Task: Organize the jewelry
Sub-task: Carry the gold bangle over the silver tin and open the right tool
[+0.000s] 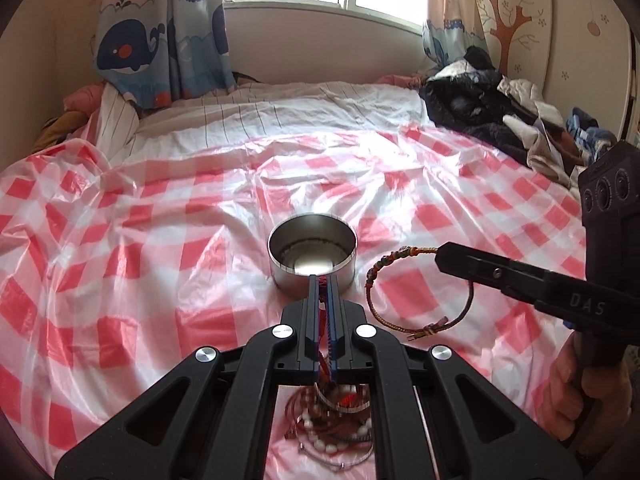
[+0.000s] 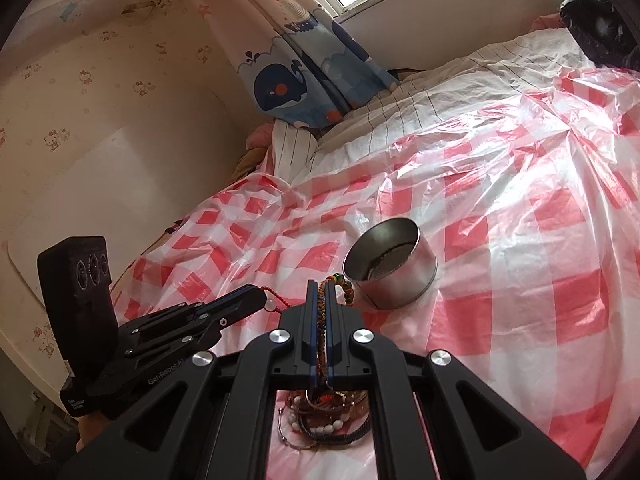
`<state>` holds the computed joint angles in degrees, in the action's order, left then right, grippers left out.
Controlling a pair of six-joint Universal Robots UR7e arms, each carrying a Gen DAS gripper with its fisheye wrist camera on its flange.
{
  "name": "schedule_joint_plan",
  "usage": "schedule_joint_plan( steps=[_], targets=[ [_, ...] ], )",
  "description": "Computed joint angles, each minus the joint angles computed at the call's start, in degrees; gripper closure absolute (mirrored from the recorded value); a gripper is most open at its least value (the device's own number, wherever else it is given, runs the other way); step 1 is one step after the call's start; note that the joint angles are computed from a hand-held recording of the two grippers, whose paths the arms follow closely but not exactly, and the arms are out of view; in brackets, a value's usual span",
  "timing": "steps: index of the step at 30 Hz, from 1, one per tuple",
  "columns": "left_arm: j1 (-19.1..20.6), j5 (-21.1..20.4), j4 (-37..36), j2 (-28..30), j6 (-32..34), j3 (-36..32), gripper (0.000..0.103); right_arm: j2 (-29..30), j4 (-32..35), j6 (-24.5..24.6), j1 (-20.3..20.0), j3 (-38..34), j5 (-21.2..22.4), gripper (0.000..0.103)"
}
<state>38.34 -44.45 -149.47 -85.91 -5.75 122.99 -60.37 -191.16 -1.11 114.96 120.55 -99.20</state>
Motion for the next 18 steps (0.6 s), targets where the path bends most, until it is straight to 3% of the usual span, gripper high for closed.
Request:
schedule_joint_plan(
  steps=[9, 14, 16, 18],
  targets=[
    [5.5, -6.3, -13.1, 10.3, 6.2, -8.1, 0.100, 4.3, 2.6, -1.1, -2.0, -7.6, 0.8, 0.099],
    [11.2, -6.5, -5.3, 16.1, 0.8, -13.9, 0.099, 8.7, 4.4, -2.4, -3.0, -12.8, 0.0, 0.099],
    [11.6, -5.6, -5.2, 15.5, 1.1, -13.0, 0.099, 10.7, 7.6, -2.7, -3.4, -15.3, -1.6, 0.099],
    [11.6, -5.0, -5.0, 13.9, 1.5, -11.5, 0.091, 12.6, 11.7, -2.8, -3.5, -17.7, -4.7, 0.096]
  ],
)
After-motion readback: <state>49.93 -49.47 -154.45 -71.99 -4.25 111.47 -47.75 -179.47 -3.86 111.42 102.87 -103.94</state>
